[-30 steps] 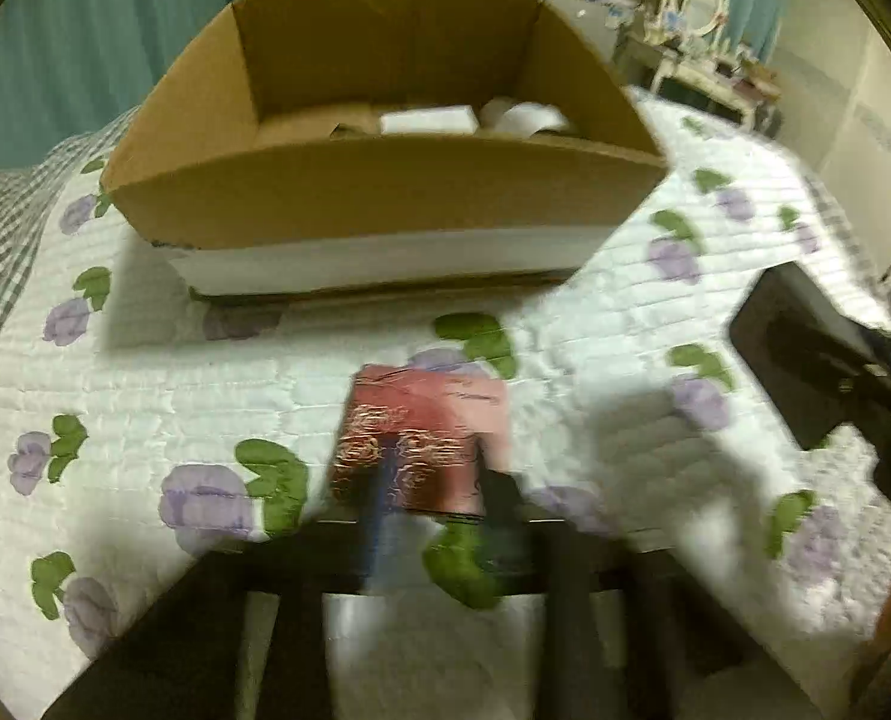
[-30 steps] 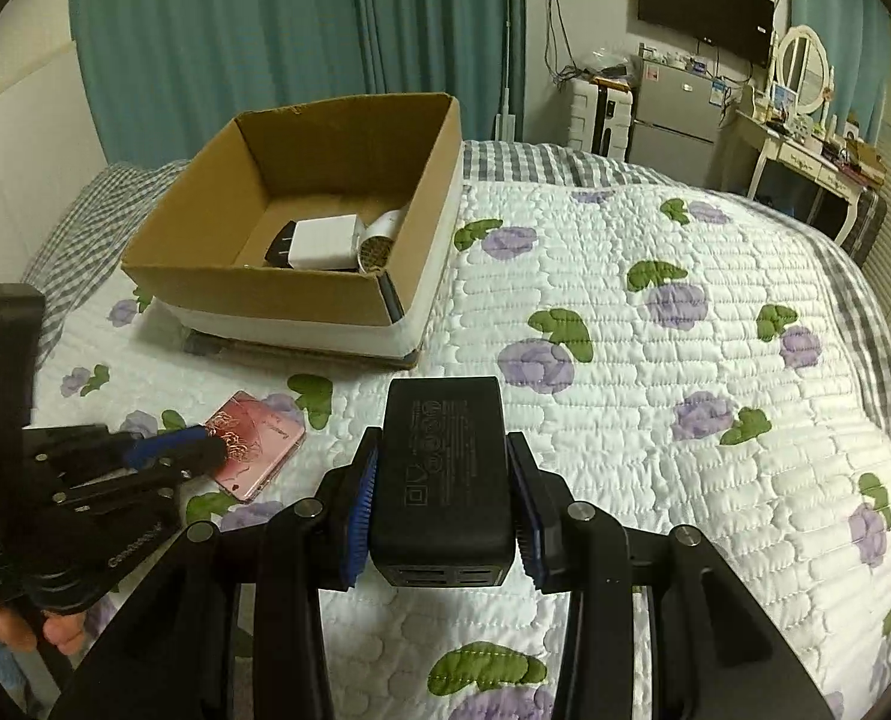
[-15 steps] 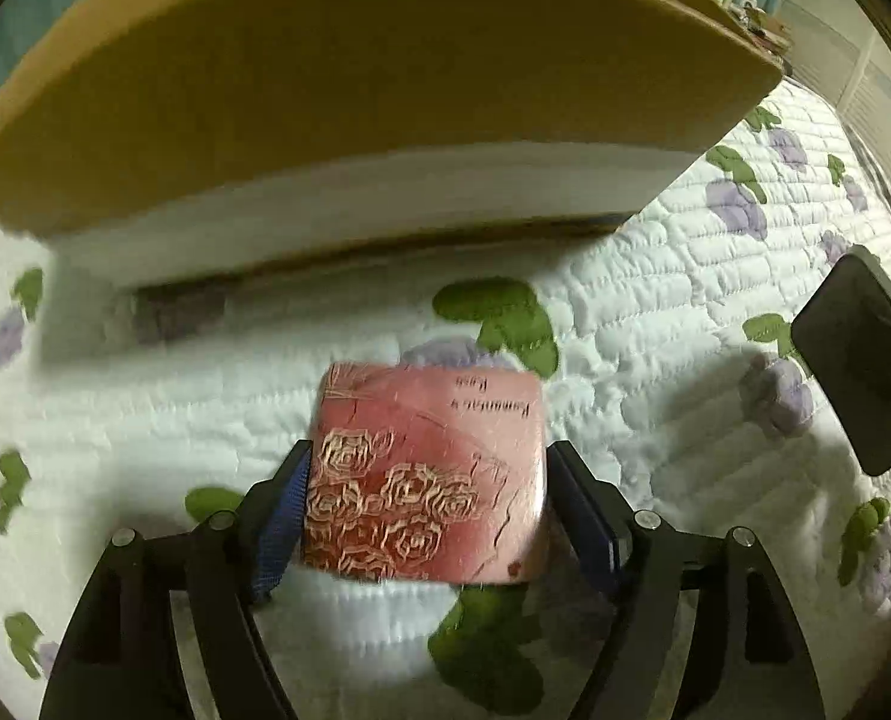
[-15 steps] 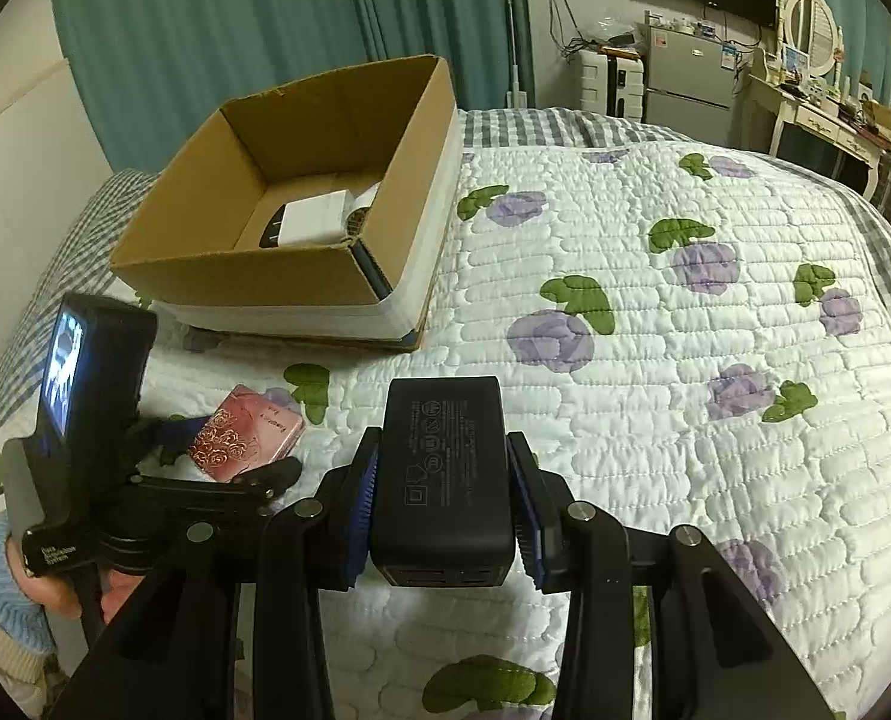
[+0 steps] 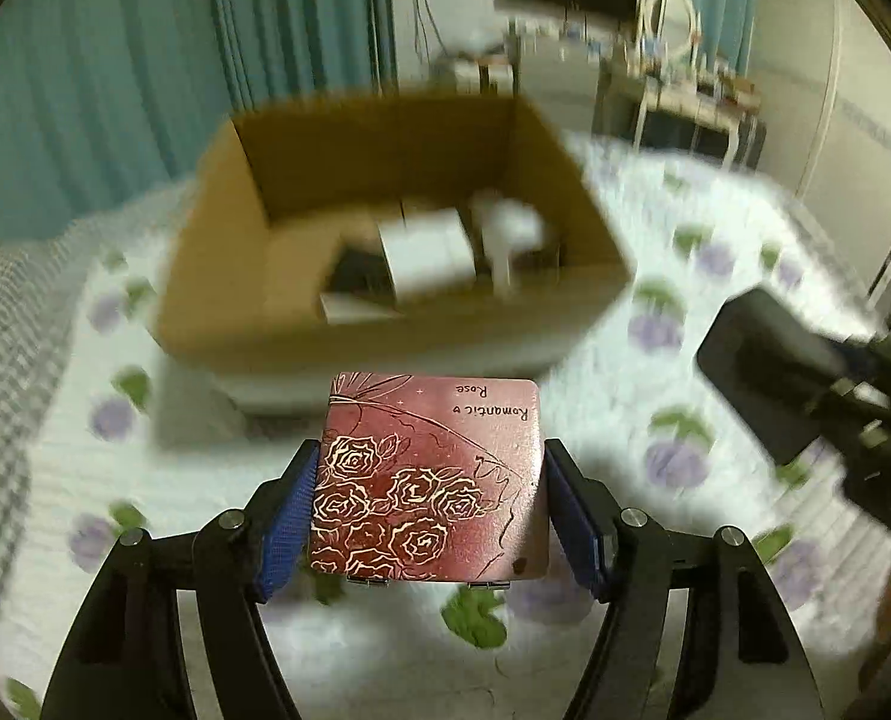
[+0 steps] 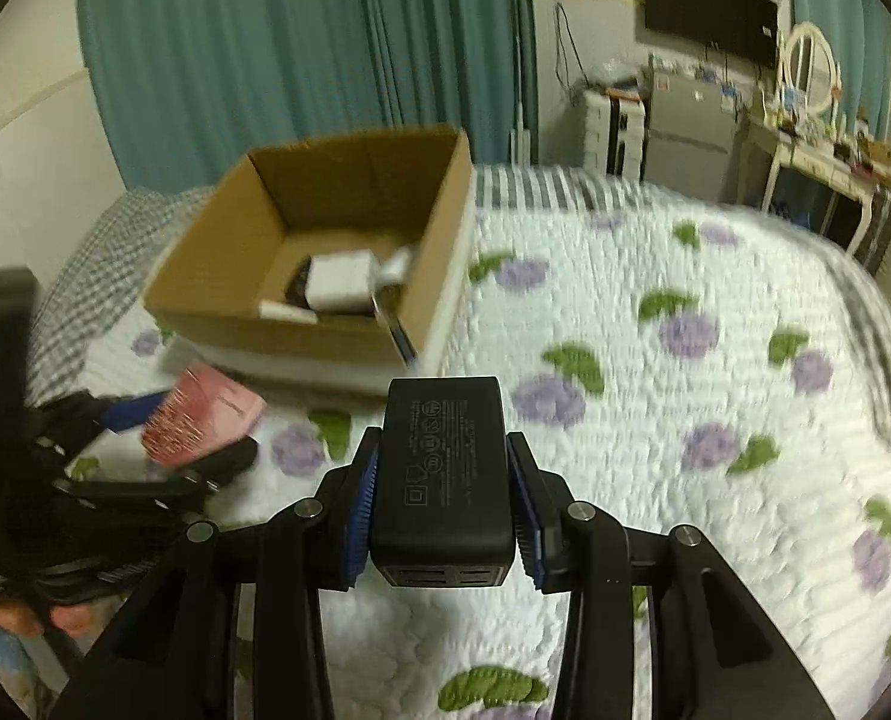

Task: Organize rigid objects
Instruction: 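Lower the pink case and black adapter into the box and open both grippers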

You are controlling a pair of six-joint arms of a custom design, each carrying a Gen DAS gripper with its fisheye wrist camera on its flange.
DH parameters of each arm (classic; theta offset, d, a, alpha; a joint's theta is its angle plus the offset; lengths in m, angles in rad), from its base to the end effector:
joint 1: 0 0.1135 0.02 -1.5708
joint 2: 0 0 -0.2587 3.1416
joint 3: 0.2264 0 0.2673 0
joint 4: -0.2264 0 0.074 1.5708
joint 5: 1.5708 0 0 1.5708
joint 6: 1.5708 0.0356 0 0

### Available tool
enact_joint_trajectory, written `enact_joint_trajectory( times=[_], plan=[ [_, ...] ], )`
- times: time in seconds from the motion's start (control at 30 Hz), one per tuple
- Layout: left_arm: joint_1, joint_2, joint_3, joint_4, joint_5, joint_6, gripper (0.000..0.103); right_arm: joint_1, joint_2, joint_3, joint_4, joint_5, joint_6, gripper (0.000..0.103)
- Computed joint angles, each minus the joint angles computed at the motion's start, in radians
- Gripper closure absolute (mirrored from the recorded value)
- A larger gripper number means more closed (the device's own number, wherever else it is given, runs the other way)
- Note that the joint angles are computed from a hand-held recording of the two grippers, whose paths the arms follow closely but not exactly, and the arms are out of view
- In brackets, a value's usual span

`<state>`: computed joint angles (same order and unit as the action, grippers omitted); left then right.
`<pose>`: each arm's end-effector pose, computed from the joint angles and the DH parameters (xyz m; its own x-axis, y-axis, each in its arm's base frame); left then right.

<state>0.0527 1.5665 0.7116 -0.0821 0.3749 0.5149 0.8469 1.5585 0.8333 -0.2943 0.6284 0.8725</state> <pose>0.2988 0.0027 0.1287 -0.6178 0.4263 -0.6607 0.5421 0.8396 0.0348 0.2179 0.2150 0.1567 -0.6708 0.1768 -0.7203 0.1736 0.9816 0.0792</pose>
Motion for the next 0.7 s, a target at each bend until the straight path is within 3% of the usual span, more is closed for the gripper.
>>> enact_joint_trajectory(
  times=[0.13,0.37,0.57,0.7],
  plan=[
    [-0.005,-0.018,0.132,-0.067,0.054,-0.056,0.031,-0.051,-0.034,0.056,0.011,0.012,-0.121,0.065],
    [-0.056,0.267,0.474,-0.091,-0.005,-0.135,0.031,-0.186,0.035,0.145,0.154,-0.058,-0.324,0.065],
    [-0.108,0.484,0.634,-0.058,-0.076,-0.145,0.029,-0.257,0.104,0.126,0.25,-0.137,-0.35,0.065],
    [-0.129,0.563,0.724,-0.113,-0.137,-0.163,0.029,-0.261,0.125,0.119,0.263,-0.159,-0.347,0.065]
  ],
)
